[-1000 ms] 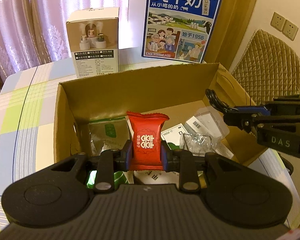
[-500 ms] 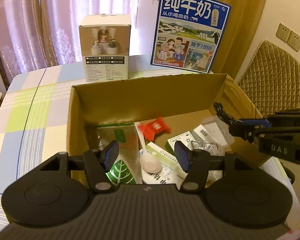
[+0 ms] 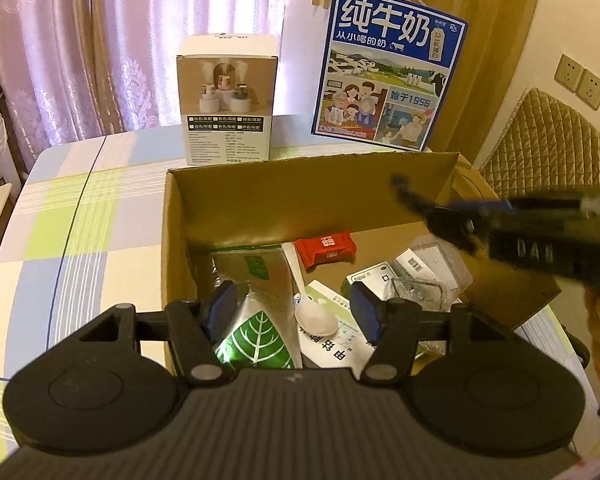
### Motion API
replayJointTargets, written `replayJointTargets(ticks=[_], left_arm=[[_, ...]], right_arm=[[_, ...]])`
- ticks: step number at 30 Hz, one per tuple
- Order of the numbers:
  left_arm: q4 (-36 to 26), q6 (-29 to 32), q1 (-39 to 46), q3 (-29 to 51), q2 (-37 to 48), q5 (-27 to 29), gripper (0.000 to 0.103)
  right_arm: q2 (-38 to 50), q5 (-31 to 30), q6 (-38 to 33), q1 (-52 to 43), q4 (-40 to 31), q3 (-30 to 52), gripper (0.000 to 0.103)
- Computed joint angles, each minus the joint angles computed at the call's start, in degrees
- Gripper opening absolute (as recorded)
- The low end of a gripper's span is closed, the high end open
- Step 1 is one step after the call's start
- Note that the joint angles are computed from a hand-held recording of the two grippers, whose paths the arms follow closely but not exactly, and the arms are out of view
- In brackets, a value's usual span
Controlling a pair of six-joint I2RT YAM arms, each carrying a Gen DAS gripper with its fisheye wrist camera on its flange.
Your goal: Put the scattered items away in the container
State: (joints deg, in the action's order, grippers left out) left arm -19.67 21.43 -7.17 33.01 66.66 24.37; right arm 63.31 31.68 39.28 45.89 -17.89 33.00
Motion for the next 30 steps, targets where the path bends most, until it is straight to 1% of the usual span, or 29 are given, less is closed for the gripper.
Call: replayJointTargets(ticks=[1,2,3,6,11,14,15,17,18,20,22,25,28,30], left_arm=[[-0.12,0.23,0.24,-0.09,-0.15,0.08,0.060],[-0.27,0.55,0.55,-0.23,-0.33,0.24,0.061],[-0.33,0.84,0.90,-0.45,-0.48,0.42,0.061],[-0.15,1.12,1.80,-1.29,-0.90,0.66,0.067],[-0.61,1.22,2.85,-3.00,-2.53,0.92,0.077],[-1.85,1.00,3.31,-4.28,-5.62,0.87,0.085],[-2.61,0.87,3.54,-4.59,-6.89,0.97,0.087],[-4.25,0.19,3.86,-5.26,-9.92,0.92,0.094],[-5.26,-0.09,3.87,-5.55,-11.64,0.78,0.095],[-8.28,0.15,4.35,-5.88,-15.40,1.01,0.098],[-12.33,0.97,5.26,-5.81,-19.49,1.73,0.101],[-20.27,2.99,8.10,-4.65,-25.35,3.76,0.102],[-28.42,5.71,12.59,-2.98,-31.47,5.80,0.102],[-34.72,8.82,16.87,-1.35,-34.92,7.55,0.102]], right_arm=[[0.00,-0.13,0.29,-0.56,0.40,0.03,0.039],[-0.36,-0.02,1.32,-0.93,0.50,-0.16,0.047],[-1.11,0.27,2.36,-0.98,0.69,-0.72,0.051],[-2.67,0.27,4.62,-0.61,-1.52,-1.59,0.051],[-5.35,1.71,10.17,2.54,-8.06,-3.21,0.053],[-7.33,2.83,14.78,5.16,-12.33,-3.86,0.059],[-7.94,3.65,16.39,6.54,-14.16,-3.70,0.062],[-8.95,5.83,20.08,10.20,-18.13,-2.94,0.066],[-9.31,6.79,22.07,12.16,-20.30,-2.28,0.069],[-9.03,8.91,26.73,16.45,-24.94,-0.21,0.075],[-7.95,11.37,32.56,21.58,-30.54,2.51,0.084],[-4.33,14.71,43.84,29.37,-40.56,7.70,0.095],[-0.39,16.19,55.16,36.46,-50.39,12.96,0.100],[2.08,15.95,61.02,40.27,-55.66,16.01,0.101]])
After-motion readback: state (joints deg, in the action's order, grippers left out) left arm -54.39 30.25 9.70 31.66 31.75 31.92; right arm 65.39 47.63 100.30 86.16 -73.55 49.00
